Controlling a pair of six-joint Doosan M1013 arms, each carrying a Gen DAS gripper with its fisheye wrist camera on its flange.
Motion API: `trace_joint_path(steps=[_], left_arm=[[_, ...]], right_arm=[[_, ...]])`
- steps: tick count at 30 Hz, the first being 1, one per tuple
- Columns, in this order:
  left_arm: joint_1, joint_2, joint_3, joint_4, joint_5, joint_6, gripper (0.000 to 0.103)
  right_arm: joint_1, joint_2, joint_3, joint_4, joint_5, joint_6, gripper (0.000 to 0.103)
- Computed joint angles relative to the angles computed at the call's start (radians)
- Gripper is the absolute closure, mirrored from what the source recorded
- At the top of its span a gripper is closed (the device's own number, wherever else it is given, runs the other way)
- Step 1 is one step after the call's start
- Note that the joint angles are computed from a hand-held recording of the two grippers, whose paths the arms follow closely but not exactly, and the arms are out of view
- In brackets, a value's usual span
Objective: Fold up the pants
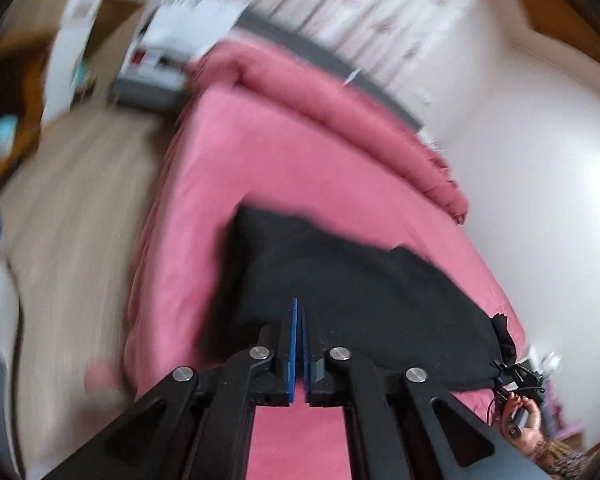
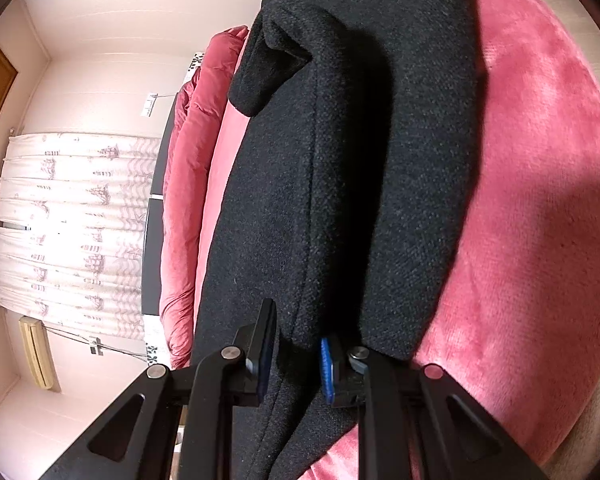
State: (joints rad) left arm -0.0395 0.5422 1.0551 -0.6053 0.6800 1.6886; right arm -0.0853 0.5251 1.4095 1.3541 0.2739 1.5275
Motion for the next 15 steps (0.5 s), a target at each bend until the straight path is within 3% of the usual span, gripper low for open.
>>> trace_joint_path(steps=[1,3,4,6,8,11,13,15], left_arm=[[-0.015,0.007,-0.025,0.014,-0.004,0.024,0.082],[-0.042,0.036,-0.093,0.017,0.036,0.087,0.021],[-0.060,0.056,-0.131,0.029,0.060,0.115,0.015],[-0.095,0.092,-0.189,0.110,0.086,0.112,0.015],[-0.129,0.143,-0.274,0.273,0.138,-0.001,0.015],[-0.150,0.238,-0.408,0.400,0.284,-0.164,0.017],[-0.159,0.263,-0.434,0.483,0.345,-0.226,0.024],[-0.157,0.267,-0.411,0.496,0.356,-0.209,0.030]], right_arm=[[0.002,0.000,-0.002,-0.033,-0.003,0.024,0.084],[0.005,-0.001,-0.007,-0.093,-0.007,0.069,0.084],[0.006,-0.001,-0.009,-0.115,-0.008,0.086,0.084],[0.009,-0.001,-0.015,-0.183,-0.008,0.135,0.084],[0.011,-0.002,-0.024,-0.266,-0.001,0.196,0.084],[0.012,-0.006,-0.032,-0.346,0.022,0.263,0.083],[0.006,-0.010,-0.040,-0.359,0.070,0.277,0.075],[-0.003,-0.016,-0.076,-0.532,0.174,0.362,0.071]])
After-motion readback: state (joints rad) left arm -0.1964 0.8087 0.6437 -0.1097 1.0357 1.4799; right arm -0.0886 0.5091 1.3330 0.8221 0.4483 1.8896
